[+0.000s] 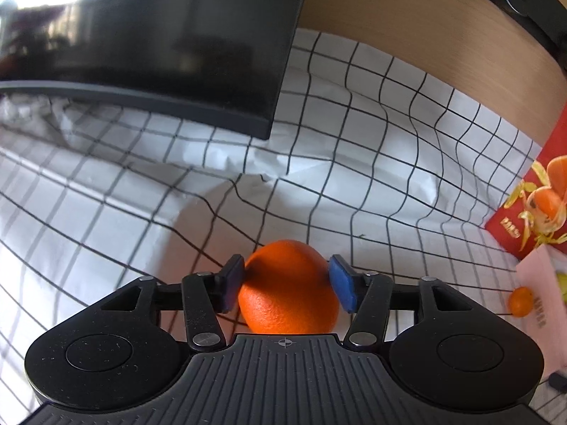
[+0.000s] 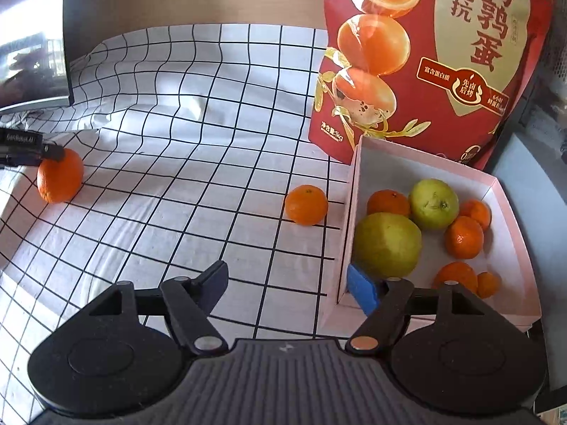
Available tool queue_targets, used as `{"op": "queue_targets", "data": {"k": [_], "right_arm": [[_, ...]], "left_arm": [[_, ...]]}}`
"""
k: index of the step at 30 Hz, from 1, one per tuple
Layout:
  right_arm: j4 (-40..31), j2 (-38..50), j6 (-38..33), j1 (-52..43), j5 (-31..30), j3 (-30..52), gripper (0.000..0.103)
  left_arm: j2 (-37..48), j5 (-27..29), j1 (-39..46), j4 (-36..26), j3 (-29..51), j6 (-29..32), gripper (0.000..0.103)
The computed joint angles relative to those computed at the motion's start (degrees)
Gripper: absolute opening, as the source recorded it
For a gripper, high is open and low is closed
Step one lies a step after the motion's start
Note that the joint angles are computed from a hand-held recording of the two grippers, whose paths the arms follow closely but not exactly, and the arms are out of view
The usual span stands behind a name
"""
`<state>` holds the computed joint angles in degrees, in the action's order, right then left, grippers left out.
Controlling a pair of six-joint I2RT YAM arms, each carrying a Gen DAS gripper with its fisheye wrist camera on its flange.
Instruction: Organize fruits
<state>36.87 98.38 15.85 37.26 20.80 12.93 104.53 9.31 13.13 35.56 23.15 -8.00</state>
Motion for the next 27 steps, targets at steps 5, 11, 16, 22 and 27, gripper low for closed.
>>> {"op": "queue_targets", "data": {"k": [5,11,16,22,27], "right_arm": [[-0.4,-0.4,-1.8,2.5,2.0,-0.1,0.076],[-1.0,-1.4,-1.4,3.0,2.5,-0.3,0.076],[-0.4,0.4,-0.2,5.0,2.5,-0.2,0.076],[0.5,2.7,1.4,7.0,2.4,0.2,0.076],[0.9,3.4,1.4,8.0,3.0,0.4,0.076]], "left_arm": [[-0.2,0.3,0.0,-0.9,0.2,0.6,0.061],[-2.4,-0.4,-1.0,-3.6,-0.4,1.5,0.059],[-6.4,-1.3,-4.0,-0.9,-5.3,1.9,0.059],[-12.3,1.0,-7.3,-1.0,-9.8,0.8,0.059],[-14.1,2.5,-11.3,-2.2,-11.1,-0.9,0.056]]}}
